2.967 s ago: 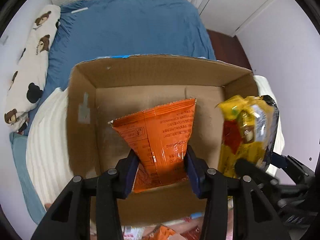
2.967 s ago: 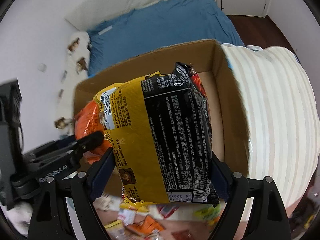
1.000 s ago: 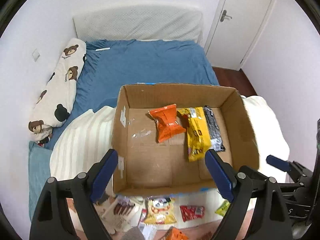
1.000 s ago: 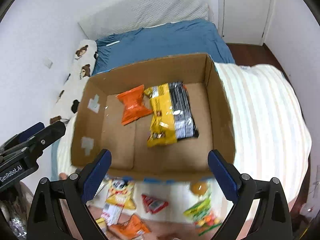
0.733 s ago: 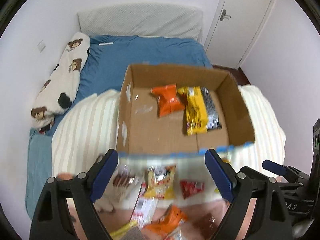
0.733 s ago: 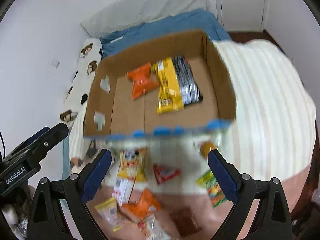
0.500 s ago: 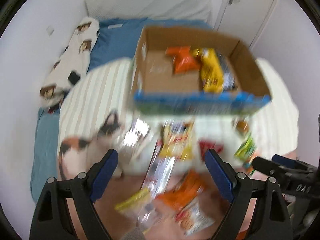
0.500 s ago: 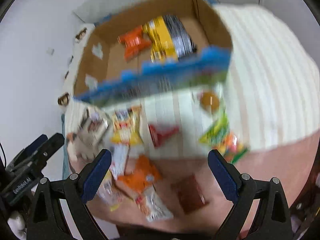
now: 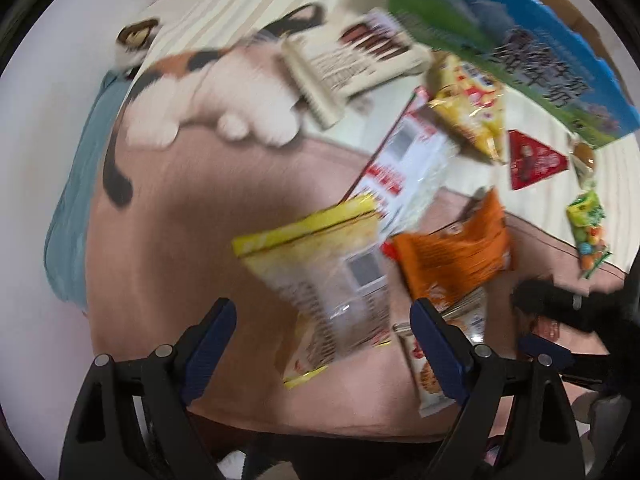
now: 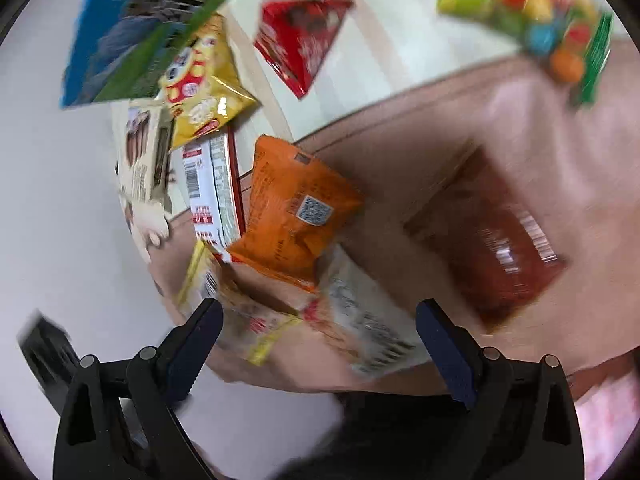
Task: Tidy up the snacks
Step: 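Move both tools back over the snacks on the bed, then grasp an orange bag with the right tool while the left tool grasps the yellow cookie bag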
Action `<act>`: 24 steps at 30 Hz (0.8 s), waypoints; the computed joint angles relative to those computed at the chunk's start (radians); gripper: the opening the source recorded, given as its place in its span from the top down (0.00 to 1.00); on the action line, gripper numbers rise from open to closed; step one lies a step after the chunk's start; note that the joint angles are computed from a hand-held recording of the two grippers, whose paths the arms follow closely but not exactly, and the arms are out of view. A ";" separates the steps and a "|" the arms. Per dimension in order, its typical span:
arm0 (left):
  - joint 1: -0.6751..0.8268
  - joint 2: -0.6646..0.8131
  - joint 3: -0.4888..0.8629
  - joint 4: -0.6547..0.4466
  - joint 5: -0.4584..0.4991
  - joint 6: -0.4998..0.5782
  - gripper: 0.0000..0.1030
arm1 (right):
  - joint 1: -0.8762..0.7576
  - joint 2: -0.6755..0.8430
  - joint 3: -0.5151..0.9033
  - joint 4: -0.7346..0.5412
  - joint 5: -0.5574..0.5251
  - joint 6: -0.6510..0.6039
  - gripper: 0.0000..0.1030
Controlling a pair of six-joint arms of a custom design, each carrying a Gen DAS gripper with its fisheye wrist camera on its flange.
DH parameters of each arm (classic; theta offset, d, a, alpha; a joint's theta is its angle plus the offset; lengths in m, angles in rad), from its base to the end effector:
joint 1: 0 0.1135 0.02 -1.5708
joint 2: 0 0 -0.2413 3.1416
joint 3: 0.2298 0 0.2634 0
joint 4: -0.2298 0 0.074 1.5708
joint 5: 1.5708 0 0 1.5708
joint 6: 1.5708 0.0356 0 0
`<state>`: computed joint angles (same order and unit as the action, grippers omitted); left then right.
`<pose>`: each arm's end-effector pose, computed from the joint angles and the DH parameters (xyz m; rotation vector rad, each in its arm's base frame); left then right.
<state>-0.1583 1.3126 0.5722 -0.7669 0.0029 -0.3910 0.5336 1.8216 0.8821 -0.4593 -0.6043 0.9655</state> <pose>0.1927 -0.0309 0.1087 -0.3575 3.0603 -0.0308 0.2457 0.1687 0.0738 -0.5162 -2.6971 -0.7875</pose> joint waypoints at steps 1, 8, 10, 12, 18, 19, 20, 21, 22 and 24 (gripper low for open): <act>0.011 -0.005 -0.015 0.005 0.005 -0.006 0.14 | 0.009 0.020 0.013 0.016 -0.009 0.036 0.04; 0.086 -0.067 -0.082 0.008 -0.002 -0.024 0.14 | 0.061 0.170 0.045 0.240 -0.010 0.256 0.14; 0.115 -0.062 -0.091 0.017 0.017 -0.021 0.14 | 0.075 0.205 0.067 0.249 0.013 0.265 0.26; 0.136 -0.056 -0.094 0.026 0.037 -0.018 0.14 | 0.083 0.217 0.079 0.254 0.027 0.251 0.38; 0.164 -0.021 -0.082 0.047 0.097 -0.007 0.14 | 0.117 0.229 0.264 -0.105 0.175 -0.078 0.41; 0.166 -0.008 -0.077 0.055 0.118 -0.007 0.14 | 0.126 0.238 0.302 -0.158 0.200 -0.134 0.41; 0.160 0.009 -0.071 0.066 0.133 -0.014 0.14 | 0.139 0.244 0.343 -0.222 0.246 -0.206 0.41; 0.157 0.027 -0.066 0.076 0.138 -0.016 0.14 | 0.159 0.255 0.394 -0.298 0.311 -0.287 0.41; 0.142 0.048 -0.061 0.086 0.140 -0.025 0.14 | 0.178 0.266 0.433 -0.350 0.363 -0.344 0.41; 0.106 0.107 -0.048 0.114 0.149 -0.047 0.14 | 0.232 0.291 0.508 -0.441 0.501 -0.428 0.41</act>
